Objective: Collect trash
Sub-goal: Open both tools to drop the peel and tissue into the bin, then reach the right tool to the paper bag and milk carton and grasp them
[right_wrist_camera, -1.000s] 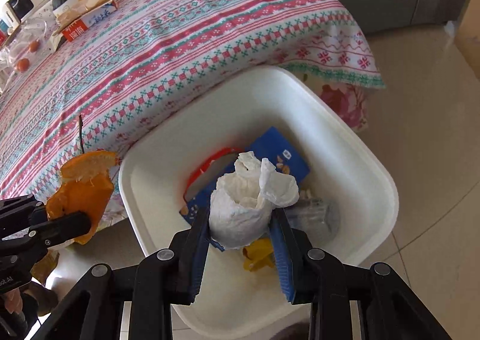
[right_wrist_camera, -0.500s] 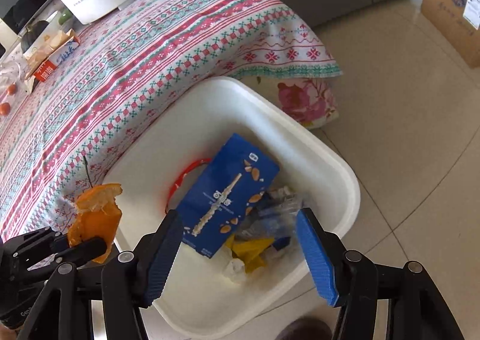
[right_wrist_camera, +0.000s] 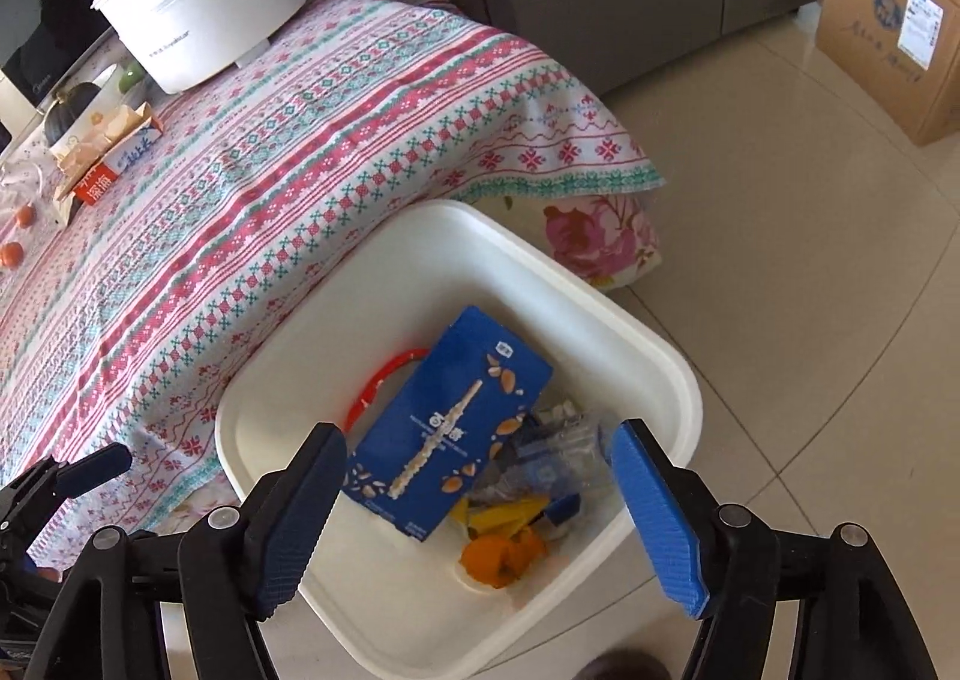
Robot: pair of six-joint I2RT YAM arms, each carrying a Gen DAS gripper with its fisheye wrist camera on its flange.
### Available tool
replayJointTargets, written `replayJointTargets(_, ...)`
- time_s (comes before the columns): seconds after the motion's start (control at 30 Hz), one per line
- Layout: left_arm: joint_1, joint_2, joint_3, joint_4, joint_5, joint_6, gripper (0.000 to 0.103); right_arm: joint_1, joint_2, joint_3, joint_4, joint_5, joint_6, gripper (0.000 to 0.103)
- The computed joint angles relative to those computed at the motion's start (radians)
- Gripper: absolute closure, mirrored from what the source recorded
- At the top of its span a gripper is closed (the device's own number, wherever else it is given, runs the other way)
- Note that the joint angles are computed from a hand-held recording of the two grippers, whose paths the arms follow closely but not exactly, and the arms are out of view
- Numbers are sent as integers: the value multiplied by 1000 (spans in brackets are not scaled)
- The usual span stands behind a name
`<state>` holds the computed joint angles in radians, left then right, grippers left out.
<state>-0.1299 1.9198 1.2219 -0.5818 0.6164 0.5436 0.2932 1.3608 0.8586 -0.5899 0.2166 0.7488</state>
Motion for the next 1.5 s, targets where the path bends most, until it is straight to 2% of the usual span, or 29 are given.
replayJointTargets(0.33, 187, -77, 9, -68, 6, 70, 0, 106, 147, 168, 17, 37, 2, 19)
replayJointTargets(0.57, 336, -82, 74, -149, 35, 118, 0, 191, 288, 325, 35, 40, 2, 17)
replayJointTargets(0.73, 423, -78, 110, -161, 21, 146, 0, 246, 390, 448, 26, 43, -17, 16)
replayJointTargets(0.93, 510, -30, 174, -175, 60, 148, 0, 294, 486, 577, 9, 46, -46, 15)
replayJointTargets(1.17, 571, 40, 199, -57, 39, 114, 0, 317, 617, 749, -24, 50, -67, 12)
replayJointTargets(1.27, 572, 121, 295, -75, 14, 61, 0, 313, 701, 852, -41, 39, -67, 12)
replayJointTargets(1.37, 570, 191, 397, -96, 37, 8, 0, 302, 802, 981, -66, 13, -70, 12)
replayJointTargets(1.5, 547, 263, 491, -73, -5, -44, 0, 277, 966, 1215, -135, -13, -67, 12)
